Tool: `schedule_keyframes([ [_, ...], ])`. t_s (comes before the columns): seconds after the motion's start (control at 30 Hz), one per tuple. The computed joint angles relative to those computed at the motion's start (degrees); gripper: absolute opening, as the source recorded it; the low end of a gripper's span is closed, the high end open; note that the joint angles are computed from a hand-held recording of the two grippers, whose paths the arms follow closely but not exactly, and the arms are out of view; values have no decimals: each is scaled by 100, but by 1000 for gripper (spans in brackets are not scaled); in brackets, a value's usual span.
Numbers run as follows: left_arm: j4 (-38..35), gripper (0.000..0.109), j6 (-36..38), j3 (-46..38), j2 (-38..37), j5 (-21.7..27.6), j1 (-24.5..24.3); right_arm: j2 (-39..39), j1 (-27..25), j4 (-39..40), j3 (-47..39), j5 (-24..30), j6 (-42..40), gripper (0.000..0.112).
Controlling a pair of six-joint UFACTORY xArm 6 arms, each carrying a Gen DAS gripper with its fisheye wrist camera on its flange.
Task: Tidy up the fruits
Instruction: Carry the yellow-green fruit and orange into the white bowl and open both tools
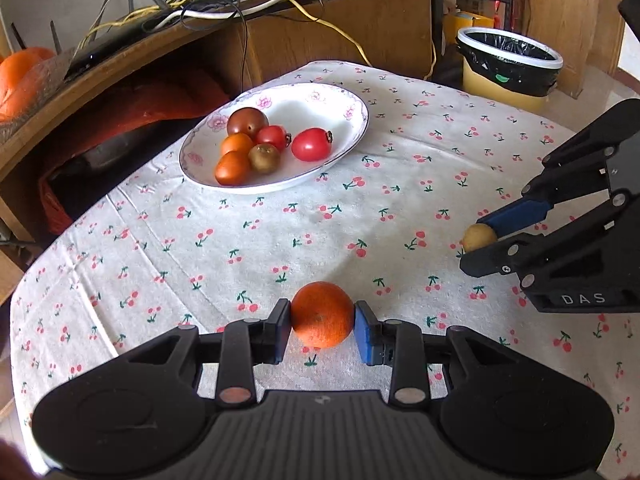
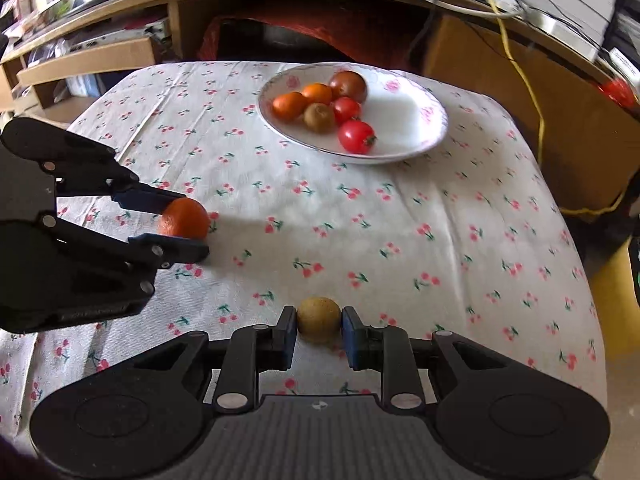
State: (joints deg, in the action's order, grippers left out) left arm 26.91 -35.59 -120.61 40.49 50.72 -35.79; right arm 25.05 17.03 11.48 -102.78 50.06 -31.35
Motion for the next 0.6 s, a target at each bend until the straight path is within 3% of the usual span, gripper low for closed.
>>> schedule_keyframes([
  [0.17, 74, 42, -61, -408, 248, 233, -36, 49, -38, 170, -33, -1, 13, 20],
  [0.6, 391, 41, -13, -2084, 1032, 1620, -248, 125, -3, 251, -334, 9, -21, 19],
])
